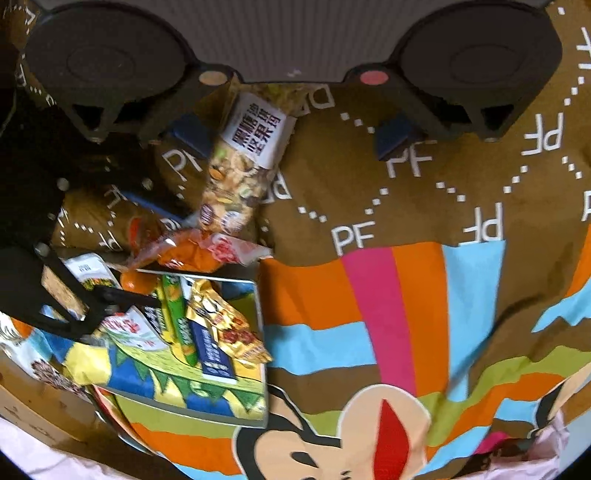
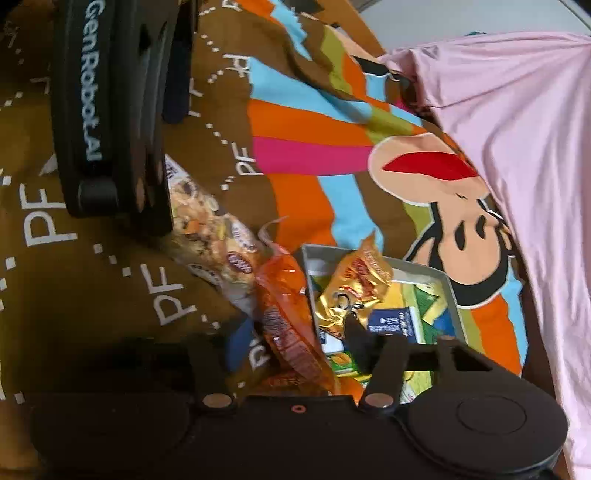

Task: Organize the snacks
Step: 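Close the left tool on the nut bar while the right tool grips the orange sausage pack, then lift the nut bar with the left tool while the right tool lifts the orange sausage pack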

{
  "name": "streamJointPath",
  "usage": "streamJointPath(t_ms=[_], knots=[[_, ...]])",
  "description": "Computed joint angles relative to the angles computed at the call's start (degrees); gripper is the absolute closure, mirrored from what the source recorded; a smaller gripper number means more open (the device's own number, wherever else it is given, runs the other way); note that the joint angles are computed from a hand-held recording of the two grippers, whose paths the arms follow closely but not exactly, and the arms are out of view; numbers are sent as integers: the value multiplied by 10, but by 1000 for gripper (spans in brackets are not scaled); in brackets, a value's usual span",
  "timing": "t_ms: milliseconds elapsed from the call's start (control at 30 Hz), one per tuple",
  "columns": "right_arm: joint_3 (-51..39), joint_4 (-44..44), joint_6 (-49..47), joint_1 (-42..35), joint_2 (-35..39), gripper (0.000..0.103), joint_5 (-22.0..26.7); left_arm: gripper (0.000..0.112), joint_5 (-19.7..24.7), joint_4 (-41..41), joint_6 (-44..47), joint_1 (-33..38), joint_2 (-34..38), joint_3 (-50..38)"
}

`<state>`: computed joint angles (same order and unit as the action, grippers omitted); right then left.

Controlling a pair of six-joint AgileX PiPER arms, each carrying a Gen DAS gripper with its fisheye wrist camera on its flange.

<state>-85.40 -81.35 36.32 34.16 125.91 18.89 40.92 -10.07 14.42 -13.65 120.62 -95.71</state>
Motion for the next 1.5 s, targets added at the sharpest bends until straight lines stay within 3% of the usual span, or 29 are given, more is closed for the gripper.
streamJointPath(t_ms=[200, 333, 367, 533, 700, 967, 1133, 1200, 1333, 1433, 1500], knots=[[7, -53, 40, 16, 8, 70, 30, 41, 12, -26, 30, 0, 6, -4], [1, -13, 22, 18, 4, 72, 43, 64, 29, -54, 40, 3, 9, -8], [3, -7, 21, 20, 1, 73, 45, 65, 30, -58, 39, 3, 8, -6], [39, 18, 41, 29, -34, 73, 53, 66, 42, -61, -4, 4, 4, -4], [115, 105, 43, 36, -115, 73, 56, 68, 51, -76, -41, 6, -11, 16], [241, 301, 17, 31, -272, 73, 69, 71, 61, -87, -12, -22, -45, 57], [274, 482, -47, 6, -347, 74, 88, 72, 61, -104, -1, -30, -77, 93], [290, 533, -63, -7, -361, 75, 78, 72, 54, -106, 9, -37, -93, 113], [316, 500, -15, -7, -352, 75, 51, 72, 50, -100, 18, -52, -98, 118], [327, 553, -36, -24, -338, 74, 17, 72, 53, -75, 3, -64, -88, 110], [331, 535, -13, -23, -332, 72, 9, 71, 52, -57, -7, -72, -83, 105]])
